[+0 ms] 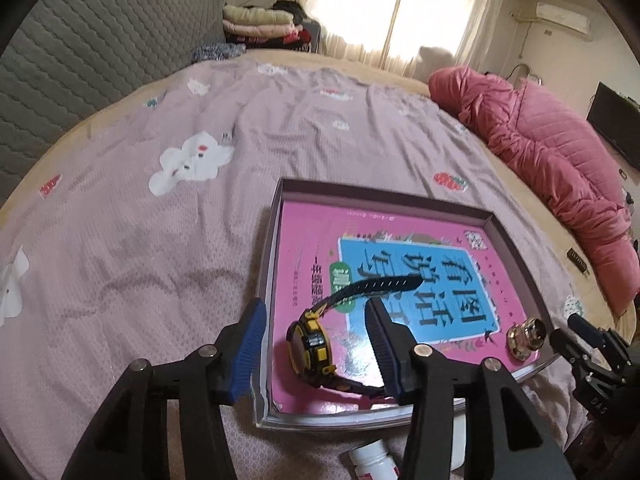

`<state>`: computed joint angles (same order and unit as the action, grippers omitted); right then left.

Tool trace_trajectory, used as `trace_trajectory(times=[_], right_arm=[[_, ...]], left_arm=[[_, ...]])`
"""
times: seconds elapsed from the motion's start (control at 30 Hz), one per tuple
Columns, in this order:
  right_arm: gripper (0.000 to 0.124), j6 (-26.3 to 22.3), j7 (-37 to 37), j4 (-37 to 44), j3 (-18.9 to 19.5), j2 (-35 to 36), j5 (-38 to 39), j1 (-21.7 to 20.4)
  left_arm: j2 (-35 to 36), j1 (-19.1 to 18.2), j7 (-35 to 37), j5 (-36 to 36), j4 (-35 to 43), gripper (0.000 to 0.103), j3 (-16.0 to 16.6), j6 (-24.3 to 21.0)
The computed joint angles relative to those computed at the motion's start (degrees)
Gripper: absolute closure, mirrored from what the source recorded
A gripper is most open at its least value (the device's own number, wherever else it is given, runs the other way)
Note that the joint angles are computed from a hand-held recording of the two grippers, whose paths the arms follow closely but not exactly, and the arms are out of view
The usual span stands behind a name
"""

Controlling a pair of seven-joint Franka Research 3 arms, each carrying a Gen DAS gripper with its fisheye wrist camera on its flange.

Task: Organize rigid objects
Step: 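Open the left tool to release the watch onto the workbook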

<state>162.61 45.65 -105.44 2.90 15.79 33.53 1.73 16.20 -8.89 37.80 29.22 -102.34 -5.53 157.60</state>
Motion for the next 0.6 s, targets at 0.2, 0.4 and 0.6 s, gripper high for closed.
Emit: trace_trajectory(times=[0.2, 0.4, 0.6], right_arm=[[0.062, 0.24, -3.48, 0.07, 1.46, -0.44, 4.43, -1.33], [0.060, -0.08, -4.79, 0.27, 1.24, -0.61, 6.40, -1.20], [0.059, 0.10, -7.43, 0.25, 1.74, -1.01, 9.44, -1.62]], left_arm=[[-2.21, -1.29, -6.15, 5.83, -2.68, 0.045, 1.75, 4.28], [-3.29, -1.97, -8.71, 10.53, -3.47, 0.045, 1.61, 4.23], [-4.58, -2.53, -12.08, 15.01, -4.31, 0.044, 1.51, 2.98]])
